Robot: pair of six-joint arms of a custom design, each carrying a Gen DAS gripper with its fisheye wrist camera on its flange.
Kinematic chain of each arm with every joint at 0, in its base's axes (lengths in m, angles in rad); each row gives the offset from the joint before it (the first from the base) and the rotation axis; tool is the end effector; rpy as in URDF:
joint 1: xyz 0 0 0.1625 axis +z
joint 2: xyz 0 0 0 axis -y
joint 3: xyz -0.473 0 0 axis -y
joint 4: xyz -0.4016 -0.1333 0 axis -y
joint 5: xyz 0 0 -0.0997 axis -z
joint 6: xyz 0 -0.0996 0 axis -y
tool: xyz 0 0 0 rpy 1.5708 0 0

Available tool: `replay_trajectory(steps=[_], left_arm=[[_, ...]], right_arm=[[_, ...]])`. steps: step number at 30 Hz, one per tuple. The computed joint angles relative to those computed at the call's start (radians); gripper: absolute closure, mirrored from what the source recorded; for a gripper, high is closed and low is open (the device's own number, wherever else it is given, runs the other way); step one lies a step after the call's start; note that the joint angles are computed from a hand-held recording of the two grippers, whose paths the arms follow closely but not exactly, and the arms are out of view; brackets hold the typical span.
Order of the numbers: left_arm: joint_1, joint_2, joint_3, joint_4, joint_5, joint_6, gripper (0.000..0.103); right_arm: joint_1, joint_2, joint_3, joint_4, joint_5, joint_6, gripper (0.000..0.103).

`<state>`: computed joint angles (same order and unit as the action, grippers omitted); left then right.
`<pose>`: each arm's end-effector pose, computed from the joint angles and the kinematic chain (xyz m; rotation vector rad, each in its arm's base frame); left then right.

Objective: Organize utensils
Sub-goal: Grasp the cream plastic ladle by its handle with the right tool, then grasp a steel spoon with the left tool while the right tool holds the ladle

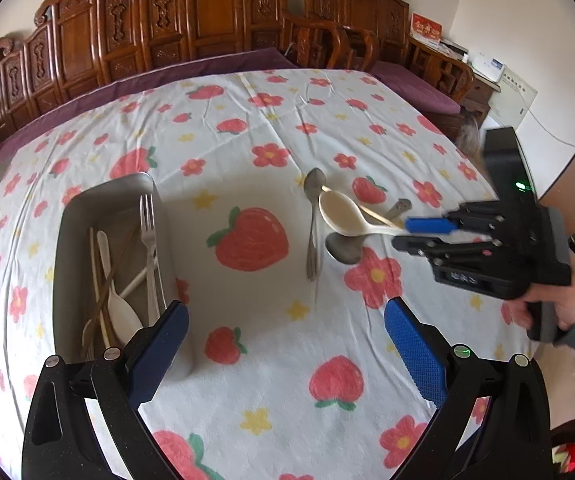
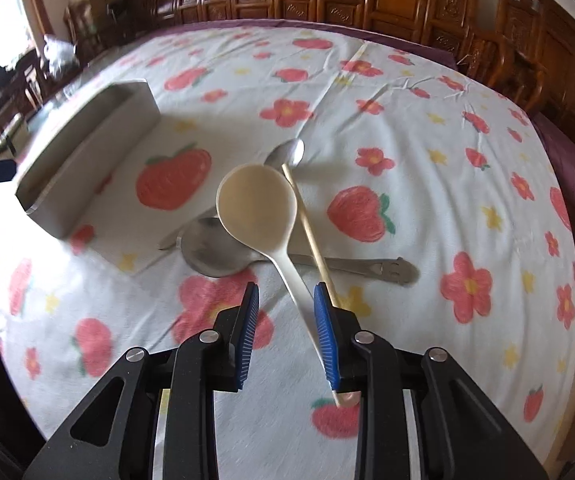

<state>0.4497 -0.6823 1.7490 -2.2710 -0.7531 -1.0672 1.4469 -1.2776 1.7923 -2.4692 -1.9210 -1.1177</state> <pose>-0.4776 -0.4592 0.0098 0.2533 2.3562 -0.7085 0.0225 -0.6213 0.3682 1.1761 -2.3587 0.1451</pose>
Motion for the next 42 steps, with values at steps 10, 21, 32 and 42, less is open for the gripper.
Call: replay_trajectory(steps=[10, 21, 32, 42], left_arm=[[0.003, 0.004, 0.008, -0.010, -0.019, 0.003, 0.008], [0.026, 0.042, -0.035, -0.017, -0.019, 0.054, 0.008], [0.086, 0.124, -0.139, -0.017, -0.016, 0.151, 0.023], [0.153, 0.191, -0.249, 0.005, -0.025, 0.226, 0.042]], right_arm=[[0.006, 0.037, -0.023, 0.012, -0.068, -0.037, 0.080], [-0.027, -0.050, 0.006, 0.027, 0.041, 0.057, 0.092], [-0.098, -0.150, 0.022, 0.063, 0.142, 0.092, 0.092], [-0.141, -0.139, 0.040, -0.024, 0.093, 0.039, 0.092]])
